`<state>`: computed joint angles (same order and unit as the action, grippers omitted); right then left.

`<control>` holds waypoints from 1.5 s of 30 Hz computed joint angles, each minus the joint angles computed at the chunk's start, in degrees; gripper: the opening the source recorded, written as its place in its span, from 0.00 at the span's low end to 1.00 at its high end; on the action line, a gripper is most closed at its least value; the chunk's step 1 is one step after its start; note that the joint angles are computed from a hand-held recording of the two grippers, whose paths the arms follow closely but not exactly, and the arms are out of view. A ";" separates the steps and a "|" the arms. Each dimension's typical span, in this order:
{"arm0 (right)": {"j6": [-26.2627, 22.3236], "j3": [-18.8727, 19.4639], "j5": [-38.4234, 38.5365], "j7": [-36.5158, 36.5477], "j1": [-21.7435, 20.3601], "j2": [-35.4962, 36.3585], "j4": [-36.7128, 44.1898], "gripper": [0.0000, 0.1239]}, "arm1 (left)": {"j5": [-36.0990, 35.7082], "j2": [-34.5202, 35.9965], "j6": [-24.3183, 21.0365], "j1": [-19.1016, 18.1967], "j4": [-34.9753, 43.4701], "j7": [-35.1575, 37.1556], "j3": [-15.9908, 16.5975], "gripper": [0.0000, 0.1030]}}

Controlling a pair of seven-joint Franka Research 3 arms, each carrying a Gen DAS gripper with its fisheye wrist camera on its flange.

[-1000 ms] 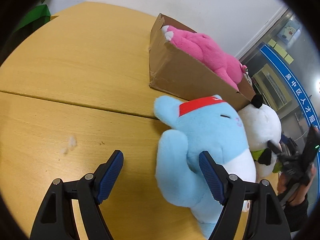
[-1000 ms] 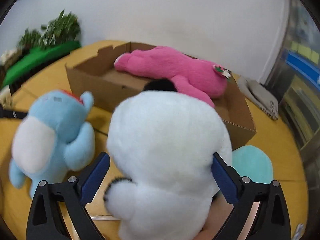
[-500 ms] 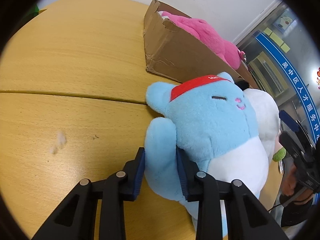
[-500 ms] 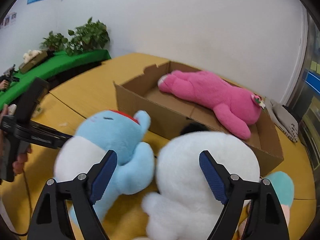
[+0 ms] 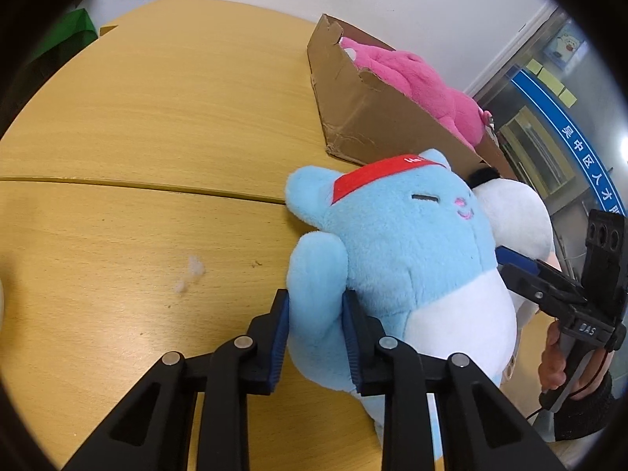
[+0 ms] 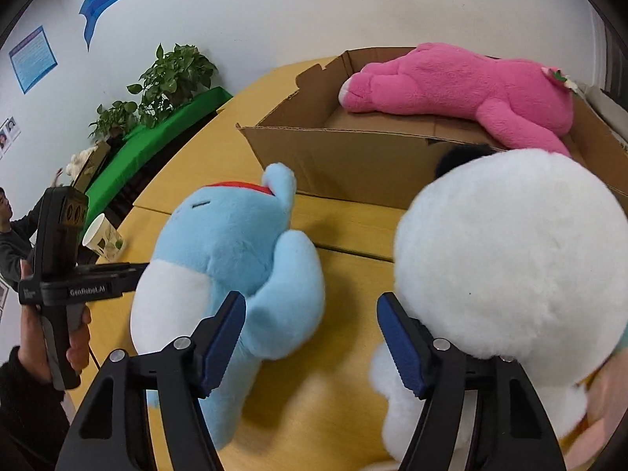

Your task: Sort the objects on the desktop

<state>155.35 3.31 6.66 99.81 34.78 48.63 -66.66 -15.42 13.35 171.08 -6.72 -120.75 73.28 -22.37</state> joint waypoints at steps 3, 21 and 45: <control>-5.29 -1.28 -1.80 0.87 1.38 3.88 6.54 0.41 | 0.66 0.66 0.23 -0.29 0.50 -0.49 0.29 0.25; 2.22 0.20 -1.39 -0.03 2.30 -7.59 -14.34 0.30 | 2.77 -7.16 4.03 -5.61 -8.97 -6.87 2.30 0.27; 10.94 -0.23 0.13 -1.82 3.36 -12.56 -22.00 0.19 | 36.85 -11.27 1.94 -11.43 -8.35 -37.84 9.93 0.22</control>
<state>166.30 3.09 6.79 97.99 38.14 36.07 -88.65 21.43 2.08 173.01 -18.15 -129.10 35.44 -12.44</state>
